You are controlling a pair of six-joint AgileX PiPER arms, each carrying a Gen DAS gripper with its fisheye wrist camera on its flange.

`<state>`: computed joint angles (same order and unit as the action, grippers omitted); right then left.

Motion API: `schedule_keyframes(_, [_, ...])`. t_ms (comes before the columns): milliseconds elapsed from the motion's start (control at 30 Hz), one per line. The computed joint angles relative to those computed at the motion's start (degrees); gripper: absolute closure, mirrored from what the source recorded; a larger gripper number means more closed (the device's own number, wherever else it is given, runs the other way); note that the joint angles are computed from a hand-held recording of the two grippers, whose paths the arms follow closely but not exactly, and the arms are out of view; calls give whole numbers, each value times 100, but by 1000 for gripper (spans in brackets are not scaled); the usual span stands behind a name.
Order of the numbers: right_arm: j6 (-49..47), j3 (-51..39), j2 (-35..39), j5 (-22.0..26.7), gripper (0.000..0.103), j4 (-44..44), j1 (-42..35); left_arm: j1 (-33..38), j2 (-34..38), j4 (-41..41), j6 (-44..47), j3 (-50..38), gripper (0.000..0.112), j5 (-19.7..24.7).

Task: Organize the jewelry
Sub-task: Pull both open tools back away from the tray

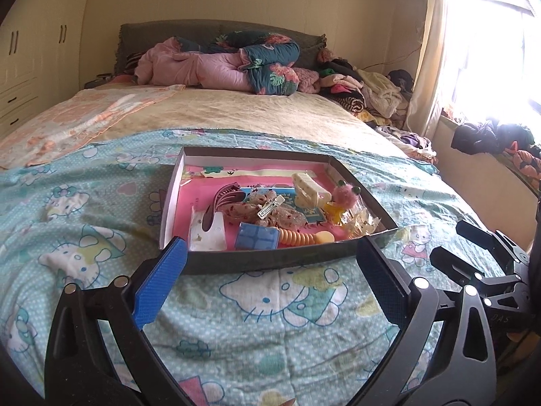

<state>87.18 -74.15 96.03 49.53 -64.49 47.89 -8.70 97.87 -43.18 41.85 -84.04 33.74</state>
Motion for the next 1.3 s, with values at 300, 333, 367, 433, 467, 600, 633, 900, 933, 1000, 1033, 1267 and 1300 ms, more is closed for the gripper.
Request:
schedule_keyframes(300, [706,388,-159,291,7,-515,434,83,-651,-881,946,1012,21,-493])
schedule_keyframes(333, [785,430,-165,343,7,-587,487,101,-693,-1005,1074,1091,21,-505])
schedule_keyframes(367, [868,474,-174,393,7,-650,537,95,-741,-1059,1142,1169,21,-562])
schedule_keyframes(433, [1011,532,-179,487,7,-740,616,75,-849,-1191,1302,1352,21,-725])
schedule_keyframes(467, [1076,553,-176,537,7,-772,655,84,-876,-1240,1331,1394,21,-745])
schedule_keyframes(600, [1428,676,-173,692,7,-905,780,100,-1027,-1557,1668,1644,21,-859])
schedule_keyframes(633, [1529,722,-174,748,7,-964,823,108,-1060,-1661,1773,1709,21,-885])
schedule_keyframes(900, [2588,1113,-40,1386,7,-1703,1259,183,-1269,-2889,3177,2208,21,-1031])
schedule_keyframes(933, [2644,1126,0,1489,7,-1791,1310,203,-1311,-3230,3556,2319,21,-1056])
schedule_keyframes(1000, [2762,1144,88,1741,7,-1952,1437,212,-1381,-3635,3999,2487,21,-1094])
schedule_keyframes(1033, [2848,1181,103,1816,7,-2028,1474,216,-1400,-3773,4147,2542,21,-1115])
schedule_keyframes(1267, [3086,1158,210,1919,7,-2007,1512,152,-1495,-4532,5011,2808,21,-1257])
schedule_keyframes(1300, [3086,1156,216,1907,7,-1997,1513,145,-1498,-4576,5048,2827,21,-1281])
